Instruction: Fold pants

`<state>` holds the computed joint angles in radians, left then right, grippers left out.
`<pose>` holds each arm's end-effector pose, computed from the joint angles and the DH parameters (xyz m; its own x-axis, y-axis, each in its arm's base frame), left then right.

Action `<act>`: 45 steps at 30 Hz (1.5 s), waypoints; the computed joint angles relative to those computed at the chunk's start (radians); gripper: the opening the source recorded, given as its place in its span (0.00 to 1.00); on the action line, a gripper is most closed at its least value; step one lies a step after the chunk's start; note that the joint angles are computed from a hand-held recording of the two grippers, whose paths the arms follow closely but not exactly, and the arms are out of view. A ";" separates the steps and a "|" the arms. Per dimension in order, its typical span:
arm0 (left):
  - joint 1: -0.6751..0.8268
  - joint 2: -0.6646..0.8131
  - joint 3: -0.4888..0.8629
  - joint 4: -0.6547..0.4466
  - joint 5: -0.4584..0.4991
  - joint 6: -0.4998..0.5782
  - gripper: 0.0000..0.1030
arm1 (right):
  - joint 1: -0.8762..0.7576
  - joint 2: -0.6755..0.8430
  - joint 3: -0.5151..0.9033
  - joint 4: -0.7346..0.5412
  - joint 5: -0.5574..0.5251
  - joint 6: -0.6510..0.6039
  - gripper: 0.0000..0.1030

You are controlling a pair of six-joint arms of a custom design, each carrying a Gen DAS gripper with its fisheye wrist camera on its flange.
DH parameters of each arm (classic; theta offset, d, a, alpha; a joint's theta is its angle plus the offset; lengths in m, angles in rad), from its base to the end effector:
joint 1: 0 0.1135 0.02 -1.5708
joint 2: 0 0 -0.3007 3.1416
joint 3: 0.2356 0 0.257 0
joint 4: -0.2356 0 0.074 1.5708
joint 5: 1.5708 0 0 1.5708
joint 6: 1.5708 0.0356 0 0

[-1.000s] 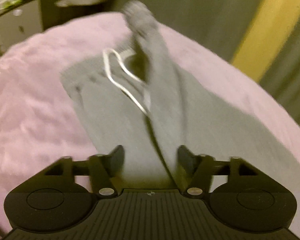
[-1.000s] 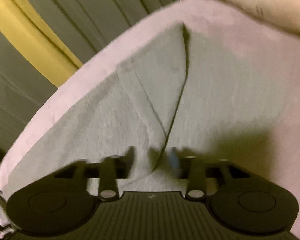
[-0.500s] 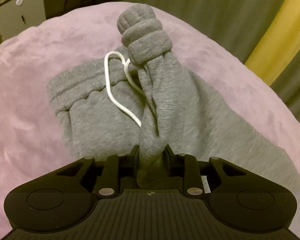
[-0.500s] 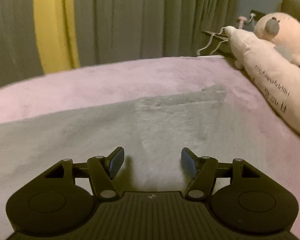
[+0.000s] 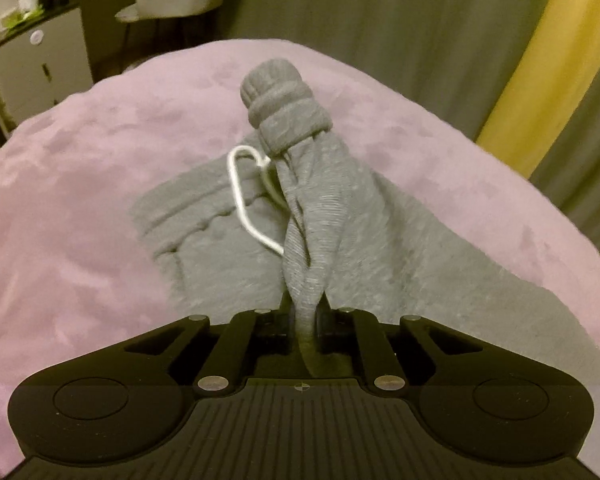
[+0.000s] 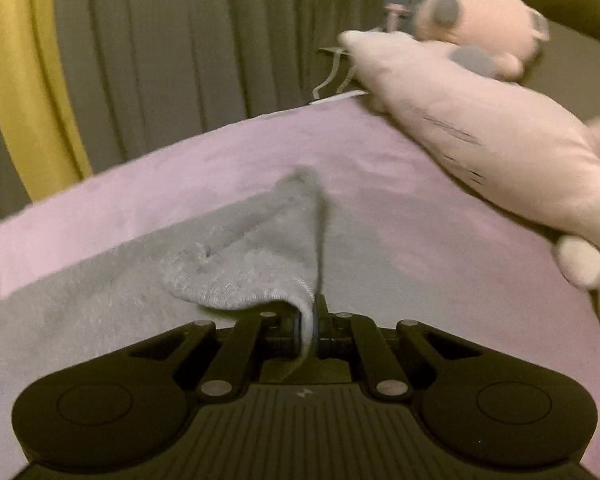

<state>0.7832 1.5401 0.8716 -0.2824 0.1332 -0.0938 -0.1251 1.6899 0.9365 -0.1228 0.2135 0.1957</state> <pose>0.2213 0.2136 0.2173 -0.5139 -0.6426 -0.5683 -0.6958 0.6997 -0.1620 0.3450 -0.0510 0.2013 -0.6979 0.2793 -0.6595 0.3999 0.9159 -0.0352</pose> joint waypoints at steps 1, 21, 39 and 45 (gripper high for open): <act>0.030 -0.010 -0.012 -0.006 0.033 0.006 0.11 | -0.016 -0.043 -0.037 0.000 0.006 -0.019 0.05; 0.022 -0.197 -0.139 -0.001 -0.345 0.030 0.71 | -0.238 -0.117 -0.101 -0.040 -0.039 0.163 0.52; -0.404 0.027 -0.176 0.175 -0.351 -0.157 0.85 | 0.174 0.187 0.294 -0.196 -0.591 0.169 0.56; -0.349 0.077 -0.247 0.369 -0.350 -0.134 0.85 | 0.453 0.625 0.848 -0.346 -0.930 0.196 0.71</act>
<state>0.4337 1.6168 0.6247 0.0863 -0.2166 -0.2278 0.3284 2.3150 1.7850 -0.4692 -0.7170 0.3915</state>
